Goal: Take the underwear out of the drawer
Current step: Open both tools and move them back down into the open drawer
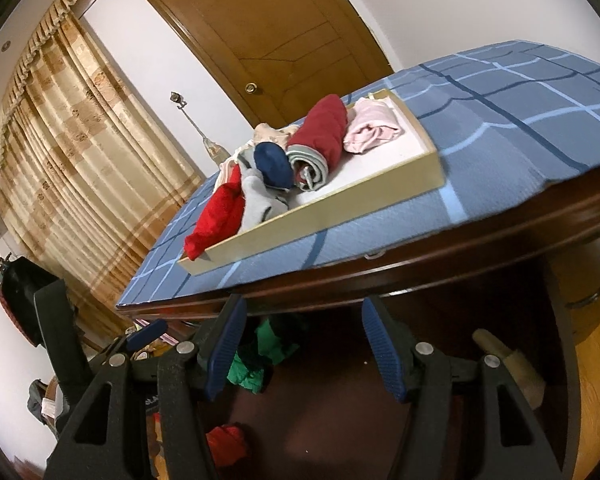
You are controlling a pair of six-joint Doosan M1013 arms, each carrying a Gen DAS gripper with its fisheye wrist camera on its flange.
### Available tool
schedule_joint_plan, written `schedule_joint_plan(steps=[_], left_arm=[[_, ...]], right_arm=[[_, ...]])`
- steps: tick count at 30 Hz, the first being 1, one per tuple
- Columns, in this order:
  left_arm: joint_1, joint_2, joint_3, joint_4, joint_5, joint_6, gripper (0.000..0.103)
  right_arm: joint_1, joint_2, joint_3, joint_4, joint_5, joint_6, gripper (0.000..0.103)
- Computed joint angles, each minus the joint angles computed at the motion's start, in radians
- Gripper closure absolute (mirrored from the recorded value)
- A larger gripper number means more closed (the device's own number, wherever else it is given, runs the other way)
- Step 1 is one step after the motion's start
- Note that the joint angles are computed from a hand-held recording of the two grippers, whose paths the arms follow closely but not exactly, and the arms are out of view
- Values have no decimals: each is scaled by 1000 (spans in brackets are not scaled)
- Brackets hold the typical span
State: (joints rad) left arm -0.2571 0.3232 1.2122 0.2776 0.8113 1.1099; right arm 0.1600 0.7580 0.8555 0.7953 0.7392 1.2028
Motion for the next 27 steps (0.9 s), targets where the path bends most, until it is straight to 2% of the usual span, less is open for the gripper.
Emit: schedule_joint_plan(steps=[4,9,15,27], left_arm=[[7,-21,43,10,4,-15,0],[26,-48,90,-35,-2,-3,0],[38,-64,128,-60,26,27,0],[47,-47,107,-115,53,99,0]], right_arm=[[-2,-8,21,-19,-2,12,40],[-5,-27,59,-52,-11,16,40],[-14,-44,97,-78,3,30,40],[-30,-90,182,-198,20,68,40]])
